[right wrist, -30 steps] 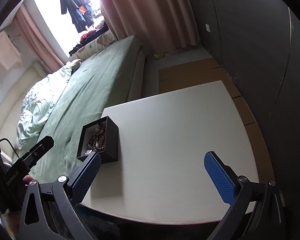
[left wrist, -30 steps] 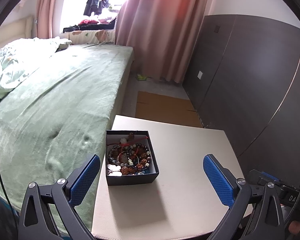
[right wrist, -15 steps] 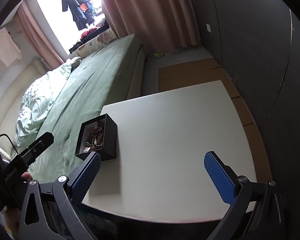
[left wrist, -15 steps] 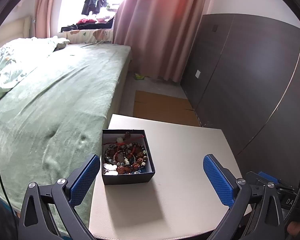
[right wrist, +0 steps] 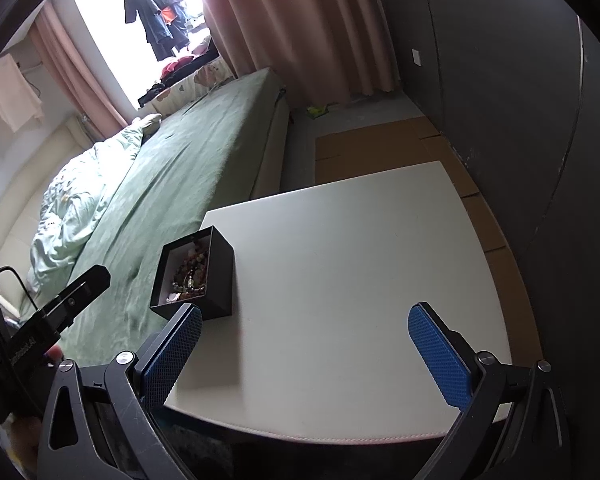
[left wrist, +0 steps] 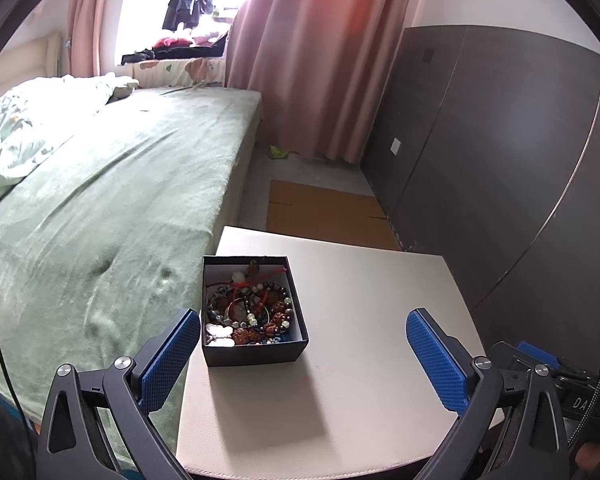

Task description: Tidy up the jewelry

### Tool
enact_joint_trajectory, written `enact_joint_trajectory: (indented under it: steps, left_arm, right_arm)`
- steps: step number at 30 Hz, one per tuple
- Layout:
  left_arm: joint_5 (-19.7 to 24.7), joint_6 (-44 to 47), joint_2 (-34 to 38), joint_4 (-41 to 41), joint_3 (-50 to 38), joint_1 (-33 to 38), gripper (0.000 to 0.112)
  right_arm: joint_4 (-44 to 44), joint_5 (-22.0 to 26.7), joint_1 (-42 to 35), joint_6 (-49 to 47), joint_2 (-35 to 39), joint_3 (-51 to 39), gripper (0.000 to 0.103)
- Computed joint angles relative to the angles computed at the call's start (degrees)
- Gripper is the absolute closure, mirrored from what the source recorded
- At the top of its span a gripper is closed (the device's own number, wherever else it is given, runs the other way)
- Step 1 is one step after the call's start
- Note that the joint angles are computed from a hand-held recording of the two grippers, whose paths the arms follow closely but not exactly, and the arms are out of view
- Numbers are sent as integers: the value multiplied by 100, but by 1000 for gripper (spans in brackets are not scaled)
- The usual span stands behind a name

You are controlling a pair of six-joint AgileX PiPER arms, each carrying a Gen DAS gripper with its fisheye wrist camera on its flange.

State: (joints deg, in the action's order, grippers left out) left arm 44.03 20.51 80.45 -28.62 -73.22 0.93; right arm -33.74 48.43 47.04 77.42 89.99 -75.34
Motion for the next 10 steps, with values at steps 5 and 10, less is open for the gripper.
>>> enact_joint_trajectory:
  steps: [5,10]
  left_arm:
    - [-58,98,-5,24,34,-49,10]
    - [59,201,80,-83,-27,-23,10]
  right_arm:
    - [27,98,-3,-62,-7,-85,0]
    - [140,199,-44,-208,64,-177,0]
